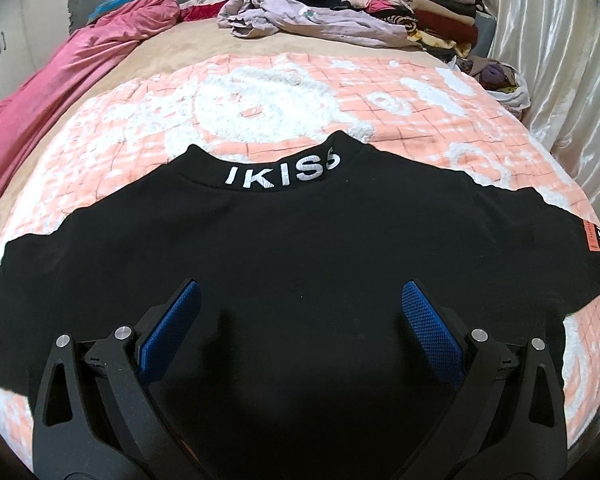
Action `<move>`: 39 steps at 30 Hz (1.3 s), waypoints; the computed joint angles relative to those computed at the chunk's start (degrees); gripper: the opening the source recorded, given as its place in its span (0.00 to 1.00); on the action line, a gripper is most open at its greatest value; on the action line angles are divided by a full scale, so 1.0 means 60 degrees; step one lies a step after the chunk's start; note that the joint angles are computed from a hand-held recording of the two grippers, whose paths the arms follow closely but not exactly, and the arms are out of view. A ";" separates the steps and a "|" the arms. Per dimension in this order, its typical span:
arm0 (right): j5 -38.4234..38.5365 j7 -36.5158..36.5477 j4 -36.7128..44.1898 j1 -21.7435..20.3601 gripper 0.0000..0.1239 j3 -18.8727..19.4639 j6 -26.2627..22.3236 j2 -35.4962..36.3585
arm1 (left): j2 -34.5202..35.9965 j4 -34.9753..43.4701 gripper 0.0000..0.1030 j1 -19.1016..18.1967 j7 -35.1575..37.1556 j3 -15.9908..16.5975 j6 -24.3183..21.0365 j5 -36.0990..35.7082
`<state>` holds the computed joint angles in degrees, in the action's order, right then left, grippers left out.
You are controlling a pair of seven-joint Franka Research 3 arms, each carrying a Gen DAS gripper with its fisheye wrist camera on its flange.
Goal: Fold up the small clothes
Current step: 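Grasp the orange sleeve cuff with the right tool and lift it, then fold the sleeve across the shirt body toward the left tool, release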
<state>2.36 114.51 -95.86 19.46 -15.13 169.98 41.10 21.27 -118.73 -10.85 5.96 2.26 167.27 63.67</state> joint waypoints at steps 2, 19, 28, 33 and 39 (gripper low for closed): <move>0.0304 -0.0441 0.0172 -0.0615 0.53 0.0704 -0.0104 0.0103 | 0.0010 -0.0001 0.92 0.0001 0.0005 0.0008 0.0010 0.0011; 0.2227 -0.4389 -0.1733 -0.2399 0.08 0.3802 0.2272 -0.1390 | -0.0248 -0.0256 0.92 -0.0026 -0.0588 0.0157 0.0348 0.0605; 0.2227 -0.6187 -0.2300 -0.4145 0.06 0.7193 0.2924 -0.1919 | -0.0686 -0.0653 0.92 0.0315 -0.1211 0.0000 0.0474 0.1147; 0.2216 -0.6728 -0.1754 -0.4061 0.06 0.8051 0.2502 -0.1600 | -0.0878 -0.0848 0.92 0.0515 -0.1518 -0.0062 0.0628 0.1412; 0.2662 -0.7156 -0.0838 -0.2837 0.06 0.7597 0.1740 -0.1172 | -0.0930 -0.1034 0.92 0.0815 -0.1105 -0.0217 0.0877 0.1082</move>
